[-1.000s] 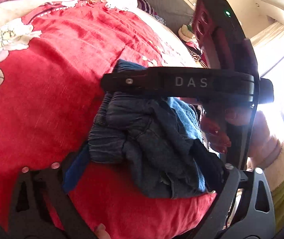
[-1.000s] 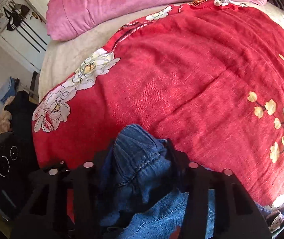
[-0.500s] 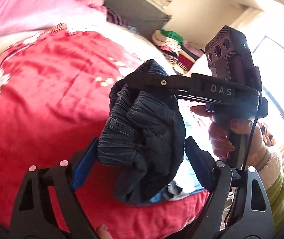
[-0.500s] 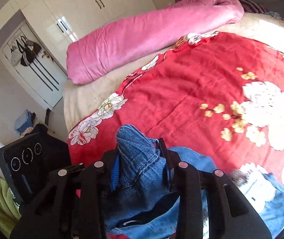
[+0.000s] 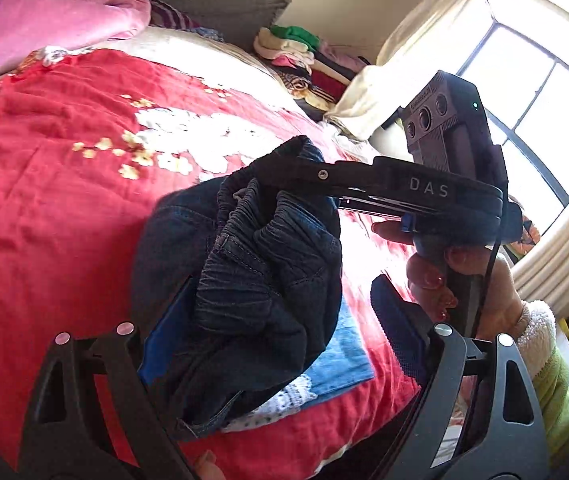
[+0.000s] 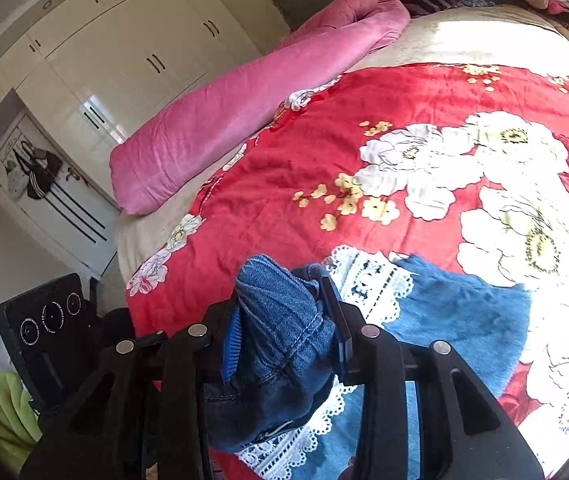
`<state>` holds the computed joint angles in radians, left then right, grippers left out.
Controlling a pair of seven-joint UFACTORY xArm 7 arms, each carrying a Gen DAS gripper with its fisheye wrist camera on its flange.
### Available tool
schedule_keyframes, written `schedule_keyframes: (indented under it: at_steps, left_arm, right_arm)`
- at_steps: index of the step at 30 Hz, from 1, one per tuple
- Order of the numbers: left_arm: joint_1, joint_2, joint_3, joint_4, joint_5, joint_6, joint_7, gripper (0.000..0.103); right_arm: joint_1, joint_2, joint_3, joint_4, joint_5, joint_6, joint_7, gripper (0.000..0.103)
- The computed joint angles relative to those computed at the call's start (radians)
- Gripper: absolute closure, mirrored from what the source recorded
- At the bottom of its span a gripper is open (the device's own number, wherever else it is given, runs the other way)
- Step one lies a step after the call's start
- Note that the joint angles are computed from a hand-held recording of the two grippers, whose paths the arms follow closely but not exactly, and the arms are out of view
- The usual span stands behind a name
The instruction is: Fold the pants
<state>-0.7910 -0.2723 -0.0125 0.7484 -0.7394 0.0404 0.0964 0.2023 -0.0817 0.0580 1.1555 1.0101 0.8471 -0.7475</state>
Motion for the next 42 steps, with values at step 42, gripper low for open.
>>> schedule_keyframes:
  at_steps: [42]
  left_arm:
    - [0.046,0.016,-0.142,-0.021,0.089,0.062,-0.027,0.01]
  right_arm:
    - [0.049,-0.215,-0.067,-0.315,-0.191,-0.241,0.158,0.03]
